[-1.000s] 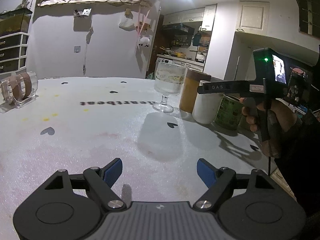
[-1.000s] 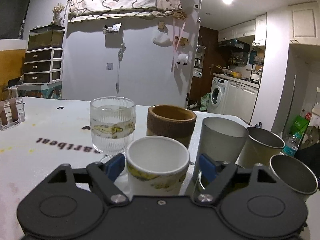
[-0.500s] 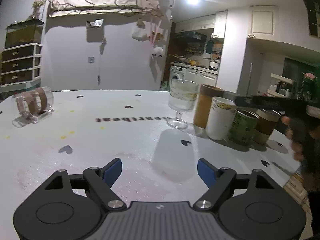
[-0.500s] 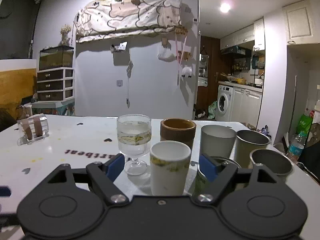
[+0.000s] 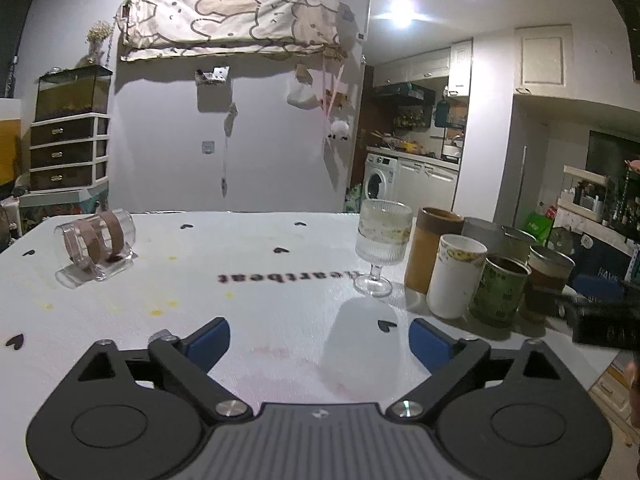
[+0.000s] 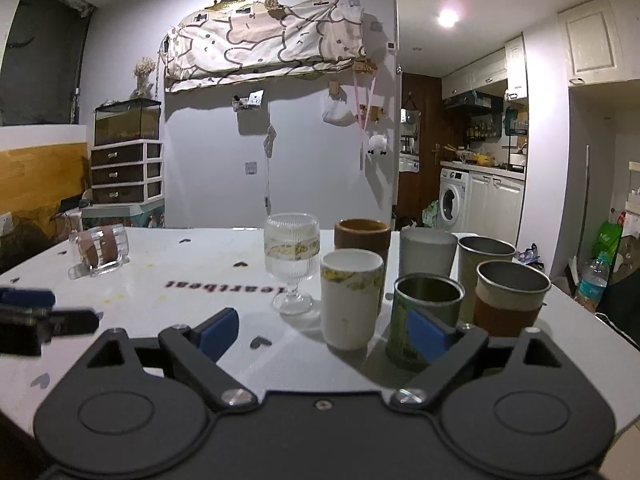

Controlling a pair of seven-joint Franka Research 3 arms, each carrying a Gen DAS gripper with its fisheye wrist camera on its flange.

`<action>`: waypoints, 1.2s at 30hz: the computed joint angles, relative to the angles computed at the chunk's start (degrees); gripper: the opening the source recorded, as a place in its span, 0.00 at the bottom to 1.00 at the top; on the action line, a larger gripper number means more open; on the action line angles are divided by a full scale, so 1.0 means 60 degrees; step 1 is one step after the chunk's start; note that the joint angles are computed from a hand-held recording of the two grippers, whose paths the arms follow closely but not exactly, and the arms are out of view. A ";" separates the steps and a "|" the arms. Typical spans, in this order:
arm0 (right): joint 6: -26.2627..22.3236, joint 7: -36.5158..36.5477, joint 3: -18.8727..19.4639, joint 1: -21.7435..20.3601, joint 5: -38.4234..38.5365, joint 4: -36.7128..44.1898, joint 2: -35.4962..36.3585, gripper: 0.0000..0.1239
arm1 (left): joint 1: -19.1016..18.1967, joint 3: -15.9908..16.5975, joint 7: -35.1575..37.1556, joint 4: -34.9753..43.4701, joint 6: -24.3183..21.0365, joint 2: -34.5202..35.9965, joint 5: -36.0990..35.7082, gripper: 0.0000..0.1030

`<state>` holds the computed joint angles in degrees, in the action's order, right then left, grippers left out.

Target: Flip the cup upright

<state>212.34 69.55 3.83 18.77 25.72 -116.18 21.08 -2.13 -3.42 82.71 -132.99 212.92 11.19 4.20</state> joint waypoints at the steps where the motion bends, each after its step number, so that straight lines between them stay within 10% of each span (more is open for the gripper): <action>1: 0.0004 -0.0083 -0.0033 0.0062 0.0080 -0.0058 -0.0050 0.77 | -0.0080 0.0024 0.0107 -0.0031 0.0019 -0.0026 -0.0180 0.98; 36: 0.0053 -0.0495 -0.0035 0.0293 0.0730 -0.0537 -0.0421 0.83 | -0.0709 0.0010 0.1987 -0.0348 -0.0384 -0.0507 -0.2605 1.00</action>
<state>212.66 66.58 3.62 20.52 30.10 -119.40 18.55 -6.38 -3.36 94.64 -135.08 210.62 8.15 -11.43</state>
